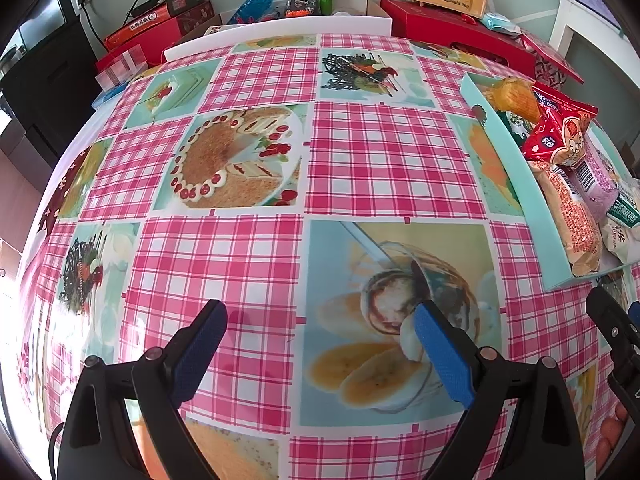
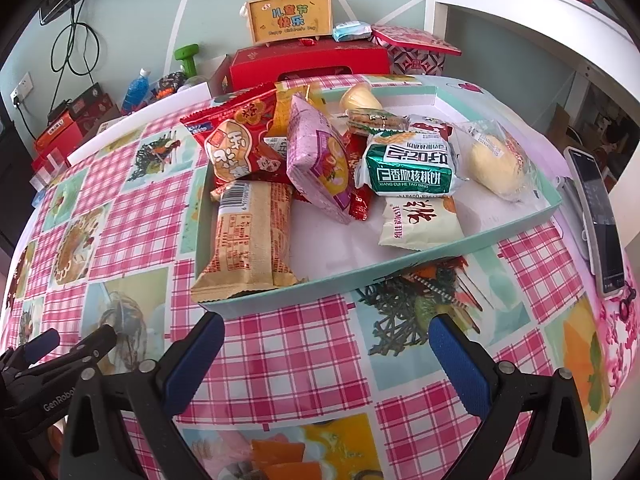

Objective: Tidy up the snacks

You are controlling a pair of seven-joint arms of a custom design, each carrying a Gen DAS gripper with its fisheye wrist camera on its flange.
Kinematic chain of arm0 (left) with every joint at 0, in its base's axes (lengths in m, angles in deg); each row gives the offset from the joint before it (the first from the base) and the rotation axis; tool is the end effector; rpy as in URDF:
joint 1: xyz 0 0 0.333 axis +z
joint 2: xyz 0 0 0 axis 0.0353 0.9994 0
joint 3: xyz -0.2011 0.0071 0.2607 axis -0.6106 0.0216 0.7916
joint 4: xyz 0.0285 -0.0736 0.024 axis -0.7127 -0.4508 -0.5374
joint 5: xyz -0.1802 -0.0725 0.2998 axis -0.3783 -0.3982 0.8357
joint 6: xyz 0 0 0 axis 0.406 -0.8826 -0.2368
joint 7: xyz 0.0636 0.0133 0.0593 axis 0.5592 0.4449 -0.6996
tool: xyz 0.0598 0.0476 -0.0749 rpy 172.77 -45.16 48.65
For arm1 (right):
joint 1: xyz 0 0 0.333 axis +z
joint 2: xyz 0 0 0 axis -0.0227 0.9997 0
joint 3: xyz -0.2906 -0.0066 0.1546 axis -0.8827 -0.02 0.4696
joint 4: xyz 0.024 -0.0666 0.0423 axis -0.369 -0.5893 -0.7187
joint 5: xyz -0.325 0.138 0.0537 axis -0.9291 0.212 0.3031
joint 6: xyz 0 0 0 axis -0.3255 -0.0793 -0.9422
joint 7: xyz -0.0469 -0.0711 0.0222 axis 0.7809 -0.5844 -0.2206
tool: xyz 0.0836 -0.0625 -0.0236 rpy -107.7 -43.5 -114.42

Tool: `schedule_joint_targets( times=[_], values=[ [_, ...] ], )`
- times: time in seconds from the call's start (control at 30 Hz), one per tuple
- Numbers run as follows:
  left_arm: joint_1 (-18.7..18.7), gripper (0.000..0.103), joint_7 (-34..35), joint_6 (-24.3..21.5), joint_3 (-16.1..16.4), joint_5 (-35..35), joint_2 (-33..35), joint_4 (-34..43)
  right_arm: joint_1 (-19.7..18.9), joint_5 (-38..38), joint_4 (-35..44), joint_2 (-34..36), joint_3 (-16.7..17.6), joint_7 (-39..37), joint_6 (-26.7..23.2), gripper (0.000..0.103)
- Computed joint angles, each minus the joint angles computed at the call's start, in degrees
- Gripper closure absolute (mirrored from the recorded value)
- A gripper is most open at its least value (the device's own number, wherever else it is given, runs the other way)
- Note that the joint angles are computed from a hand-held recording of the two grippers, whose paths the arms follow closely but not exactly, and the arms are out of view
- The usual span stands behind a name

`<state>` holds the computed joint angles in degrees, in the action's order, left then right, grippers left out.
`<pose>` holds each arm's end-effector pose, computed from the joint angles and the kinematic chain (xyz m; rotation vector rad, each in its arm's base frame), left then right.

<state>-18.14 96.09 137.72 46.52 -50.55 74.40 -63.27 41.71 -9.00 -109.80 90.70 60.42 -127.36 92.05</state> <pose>0.5945 -0.3870 0.3468 -1.4109 2.4399 -0.5253 0.4650 0.4598 0.3647 -1.0882 2.5590 -0.7560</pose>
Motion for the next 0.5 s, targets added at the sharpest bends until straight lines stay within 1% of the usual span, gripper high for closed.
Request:
schedule_joint_targets(
  times=[0.13,0.27,0.5],
  values=[
    [-0.45,0.008,-0.73,0.00,0.37,0.22,0.22,0.37,-0.03,0.18,0.02,0.05,0.03,-0.13,0.01,0.000],
    [-0.55,0.008,-2.41,1.63,0.76,0.72,-0.28,-0.37,-0.13,0.38,-0.39,-0.16,0.04,0.15,0.27,0.000],
    [-0.36,0.008,-2.76,1.29,0.48,0.75,-0.08,-0.05,-0.09,0.31,0.14,0.10,0.06,-0.19,0.15,0.000]
  ],
)
